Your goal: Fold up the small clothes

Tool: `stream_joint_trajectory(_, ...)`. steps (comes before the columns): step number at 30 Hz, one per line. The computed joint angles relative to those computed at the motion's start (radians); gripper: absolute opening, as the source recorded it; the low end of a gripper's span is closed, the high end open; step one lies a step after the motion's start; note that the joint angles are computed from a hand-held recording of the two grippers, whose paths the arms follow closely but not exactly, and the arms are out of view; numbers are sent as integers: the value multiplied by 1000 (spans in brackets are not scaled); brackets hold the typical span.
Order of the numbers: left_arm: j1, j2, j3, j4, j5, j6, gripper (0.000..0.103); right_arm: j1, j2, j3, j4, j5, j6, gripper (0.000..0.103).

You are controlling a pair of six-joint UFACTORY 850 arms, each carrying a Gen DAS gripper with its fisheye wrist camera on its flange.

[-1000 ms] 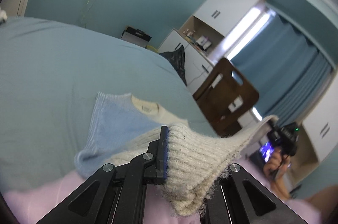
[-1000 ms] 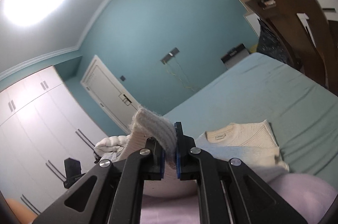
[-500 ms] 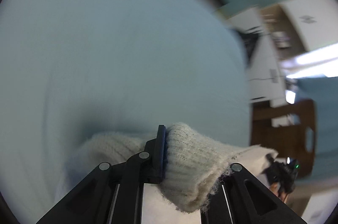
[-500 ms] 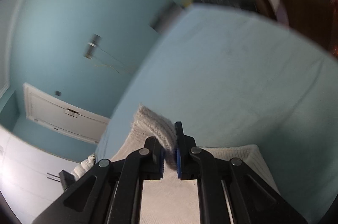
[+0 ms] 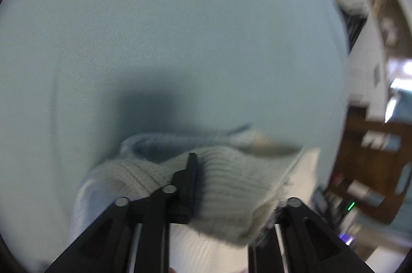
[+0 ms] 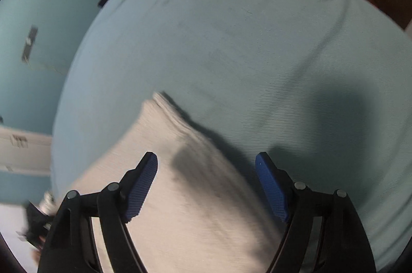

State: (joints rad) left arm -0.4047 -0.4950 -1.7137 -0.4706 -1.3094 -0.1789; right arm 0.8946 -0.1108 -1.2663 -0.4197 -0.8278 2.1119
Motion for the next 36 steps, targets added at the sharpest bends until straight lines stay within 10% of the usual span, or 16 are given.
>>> stream_joint_trajectory(4, -24, -17, -93, 125, -89, -20, 50, -12, 28, 41, 86, 54, -137, 76)
stream_joint_trajectory(6, -24, 5, -114, 175, -40, -26, 87, -15, 49, 84, 94, 112, -126, 76)
stream_joint_trajectory(15, -107, 215, 92, 639, 223, -146, 95, -51, 20, 83, 84, 211, -275, 74)
stream_joint_trajectory(16, -140, 233, 144, 731, 220, -151, 95, -48, 6, 72, 75, 188, -274, 68)
stream_joint_trajectory(18, -181, 278, 248, 798, 252, -156, 95, -21, -23, 24, 21, 67, -260, 7)
stream_joint_trajectory(27, -180, 606, 717, 433, 520, -96, 95, 189, 122, 62, -385, -217, 113, 6)
stream_joint_trajectory(33, -244, 678, 792, 573, 545, -176, 94, 146, 96, 125, -263, -146, 98, 10)
stream_joint_trajectory(36, -275, 678, 803, 625, 569, -199, 94, 151, 78, 100, -123, -236, 104, 46)
